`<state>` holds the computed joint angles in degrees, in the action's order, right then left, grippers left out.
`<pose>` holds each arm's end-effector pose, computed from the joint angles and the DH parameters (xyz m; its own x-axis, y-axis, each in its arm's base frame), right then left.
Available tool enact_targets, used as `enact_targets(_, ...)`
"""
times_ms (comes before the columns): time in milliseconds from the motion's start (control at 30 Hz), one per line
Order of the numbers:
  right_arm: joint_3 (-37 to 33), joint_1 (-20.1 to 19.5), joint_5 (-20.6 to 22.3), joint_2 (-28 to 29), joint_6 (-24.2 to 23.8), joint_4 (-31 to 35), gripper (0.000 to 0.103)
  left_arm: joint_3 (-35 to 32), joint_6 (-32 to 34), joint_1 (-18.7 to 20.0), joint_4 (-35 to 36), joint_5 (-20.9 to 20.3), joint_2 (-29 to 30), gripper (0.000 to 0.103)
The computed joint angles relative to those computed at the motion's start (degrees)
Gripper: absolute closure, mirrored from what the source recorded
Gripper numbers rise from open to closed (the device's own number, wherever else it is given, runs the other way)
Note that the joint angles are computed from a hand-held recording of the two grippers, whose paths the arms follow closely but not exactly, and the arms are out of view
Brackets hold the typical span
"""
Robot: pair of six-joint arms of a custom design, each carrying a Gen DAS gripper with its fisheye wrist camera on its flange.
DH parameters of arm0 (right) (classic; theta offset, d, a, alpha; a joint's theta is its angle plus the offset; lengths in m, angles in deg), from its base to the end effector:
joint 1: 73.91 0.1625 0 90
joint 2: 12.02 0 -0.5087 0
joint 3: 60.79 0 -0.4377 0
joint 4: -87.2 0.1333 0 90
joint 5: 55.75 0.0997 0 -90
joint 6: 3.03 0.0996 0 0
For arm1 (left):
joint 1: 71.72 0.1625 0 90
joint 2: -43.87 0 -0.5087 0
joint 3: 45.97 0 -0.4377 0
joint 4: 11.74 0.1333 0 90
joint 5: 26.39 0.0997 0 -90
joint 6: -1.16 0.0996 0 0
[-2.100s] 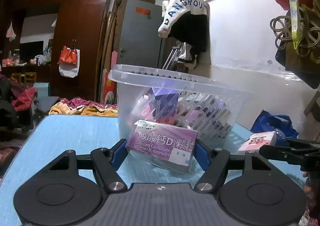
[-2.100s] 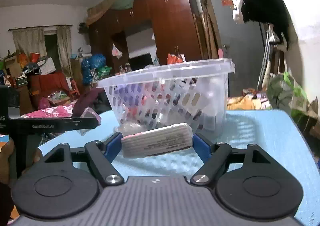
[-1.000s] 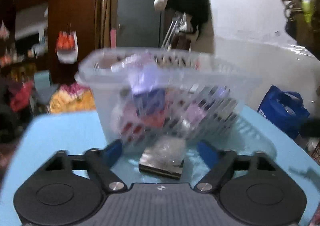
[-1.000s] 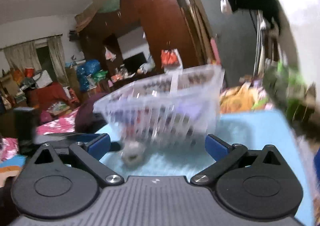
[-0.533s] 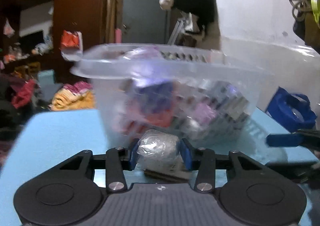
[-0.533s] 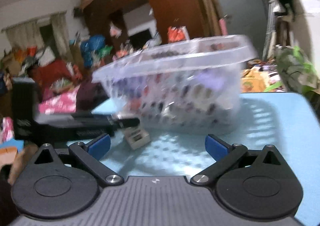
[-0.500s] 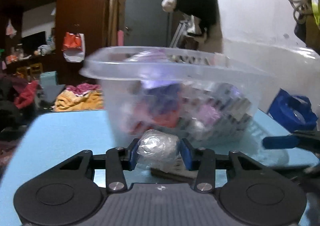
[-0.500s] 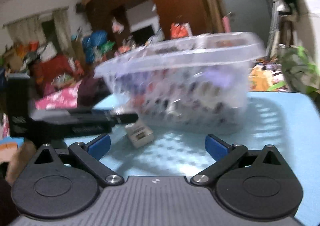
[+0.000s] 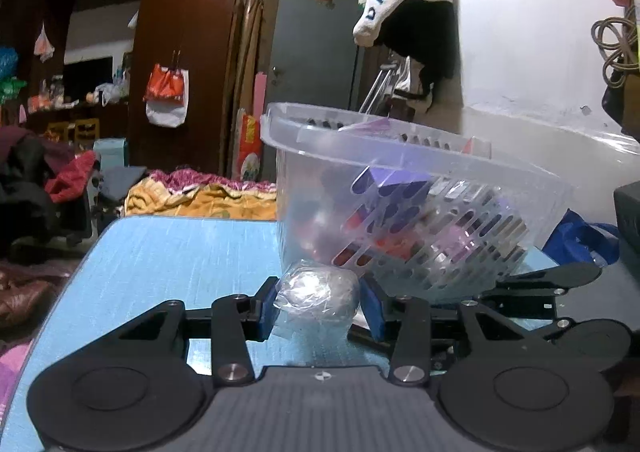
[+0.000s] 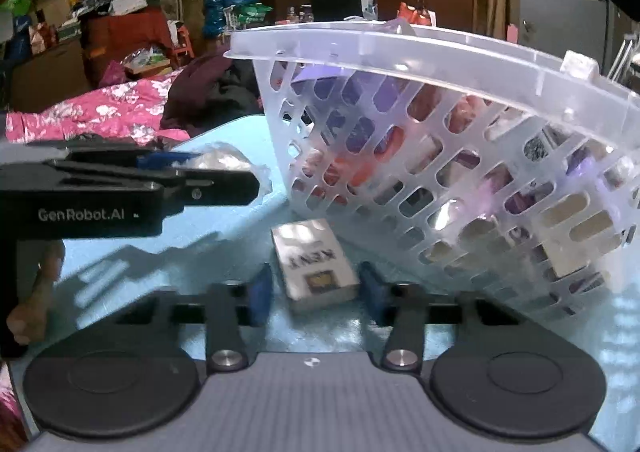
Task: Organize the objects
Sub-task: 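Grasp the small clear bag with the left tool while the right tool grasps the KENT pack, then release the clear bag and KENT pack into the white basket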
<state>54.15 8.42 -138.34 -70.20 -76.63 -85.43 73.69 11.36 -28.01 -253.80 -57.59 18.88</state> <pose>0.0593 -0.6547 0.1833 -0.3948 -0.8338 0.3858 -0.9161 0.3252 -0.2345 -0.2268 -0.5191 -0.0027 -0.7959 -0.0555 -0.6029 0.5390 0.3884 -0.7474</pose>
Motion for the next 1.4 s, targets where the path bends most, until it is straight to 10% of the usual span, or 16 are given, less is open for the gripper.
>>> enact_targets(667,3.95,-8.67,14.12,-8.61,2.67,2.56,0.059,1.31,3.55,-1.08,-6.71,-3.58,1.03,0.055)
enact_targets(900,5.94,-7.32,27.8,-13.56,3.77,-2.81,0.059,-0.79,11.12,-5.59,-6.87,-6.18,-2.49,0.055)
enact_targets(1100,-4.97,2.3,18.68,-7.29,11.07,-7.52,0.059,-12.74,10.74,-2.61,11.37,-6.55,-6.3,0.055)
enact_targets(1167,-8.55,3.82,14.8,-4.68,11.2,-4.5,0.056,-15.82,10.43,-1.17,13.88,-5.54,-5.42,0.036)
enact_targets(1233,-10.15,4.31,11.83,-2.24,10.59,-5.51,0.027,-16.78,6.57,0.64,19.23,-5.45,-5.43,0.009)
enact_targets(1400,-8.59,2.42,13.07,-3.2,11.19,-6.44,0.005,-14.74,6.92,0.99,15.82,-4.86,-5.0,0.009)
